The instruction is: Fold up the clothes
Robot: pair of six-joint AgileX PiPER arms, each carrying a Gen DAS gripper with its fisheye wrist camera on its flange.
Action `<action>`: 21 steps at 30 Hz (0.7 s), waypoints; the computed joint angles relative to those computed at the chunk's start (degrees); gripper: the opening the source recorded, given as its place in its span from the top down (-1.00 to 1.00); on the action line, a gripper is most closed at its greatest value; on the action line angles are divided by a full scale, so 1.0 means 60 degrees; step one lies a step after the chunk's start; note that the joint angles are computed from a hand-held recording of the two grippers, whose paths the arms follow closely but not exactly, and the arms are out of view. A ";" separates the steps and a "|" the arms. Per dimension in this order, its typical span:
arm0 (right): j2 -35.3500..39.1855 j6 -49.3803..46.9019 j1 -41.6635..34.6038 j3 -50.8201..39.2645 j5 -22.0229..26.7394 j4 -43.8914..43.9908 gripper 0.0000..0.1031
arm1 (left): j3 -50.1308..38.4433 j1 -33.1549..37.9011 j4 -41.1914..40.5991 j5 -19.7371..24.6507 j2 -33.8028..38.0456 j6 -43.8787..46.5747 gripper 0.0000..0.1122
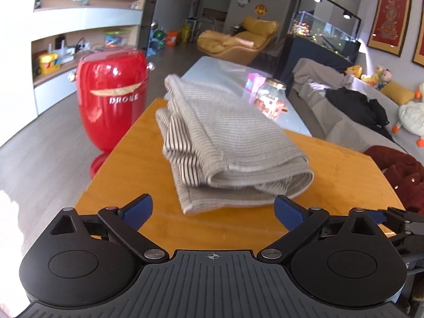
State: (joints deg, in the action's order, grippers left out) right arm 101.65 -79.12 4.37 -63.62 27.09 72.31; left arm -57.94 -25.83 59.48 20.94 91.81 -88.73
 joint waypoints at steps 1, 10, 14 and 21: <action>-0.0208 0.0089 0.0056 0.0258 -0.0329 -0.0044 -1.00 | 0.0179 -0.0292 -0.0020 0.0315 -0.0056 -0.0336 -0.84; -0.0308 0.2177 0.0512 0.0378 -0.1590 -0.2365 -1.00 | -0.0021 -0.2485 0.0531 0.3574 0.0650 -0.1229 -0.84; -0.0129 0.3884 0.0891 0.0098 -0.2046 -0.4240 -1.00 | -0.0176 -0.2619 0.0441 0.3931 0.0733 -0.1329 -0.84; -0.0153 0.3165 0.0788 0.0193 -0.2003 -0.3565 -1.00 | -0.0363 -0.2457 0.0420 0.3856 0.0878 -0.1221 -0.84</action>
